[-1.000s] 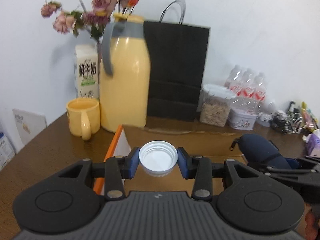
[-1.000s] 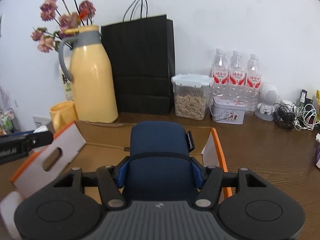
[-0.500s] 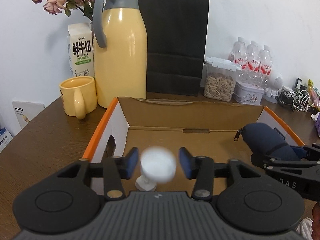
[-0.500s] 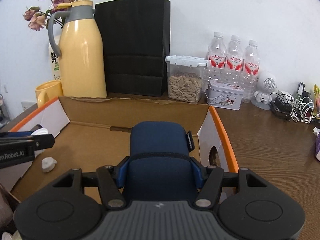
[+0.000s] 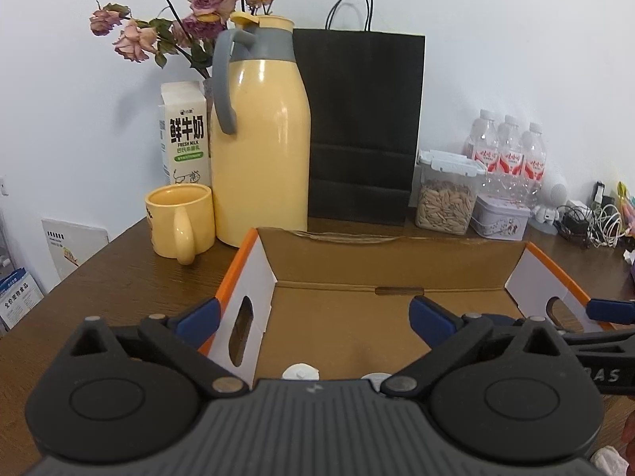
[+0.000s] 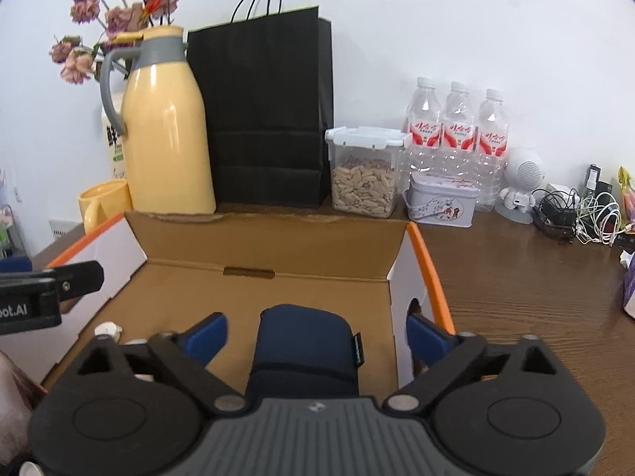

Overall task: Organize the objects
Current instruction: 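Carry the cap and the navy case into the cardboard box and release both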

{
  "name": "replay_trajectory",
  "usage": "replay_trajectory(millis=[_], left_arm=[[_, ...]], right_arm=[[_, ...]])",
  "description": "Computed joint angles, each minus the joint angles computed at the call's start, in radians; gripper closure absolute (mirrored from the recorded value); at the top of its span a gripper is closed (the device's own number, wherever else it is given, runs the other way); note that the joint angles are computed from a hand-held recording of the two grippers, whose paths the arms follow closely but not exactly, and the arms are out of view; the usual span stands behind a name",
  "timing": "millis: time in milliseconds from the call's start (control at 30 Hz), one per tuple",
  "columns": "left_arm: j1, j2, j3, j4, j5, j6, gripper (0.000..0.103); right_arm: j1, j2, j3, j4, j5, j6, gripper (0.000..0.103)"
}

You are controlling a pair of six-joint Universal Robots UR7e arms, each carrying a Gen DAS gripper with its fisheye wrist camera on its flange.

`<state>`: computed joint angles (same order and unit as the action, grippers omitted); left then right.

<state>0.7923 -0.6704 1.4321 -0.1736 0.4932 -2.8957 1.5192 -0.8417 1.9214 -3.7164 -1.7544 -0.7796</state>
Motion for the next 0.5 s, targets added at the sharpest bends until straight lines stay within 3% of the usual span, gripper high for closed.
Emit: replay_trajectory(millis=[500], left_arm=[[-0.091, -0.175, 0.227, -0.249, 0.017, 0.094, 0.000]], right_arm=[[0.006, -0.143, 0.185, -0.143, 0.136, -0.071, 0.000]])
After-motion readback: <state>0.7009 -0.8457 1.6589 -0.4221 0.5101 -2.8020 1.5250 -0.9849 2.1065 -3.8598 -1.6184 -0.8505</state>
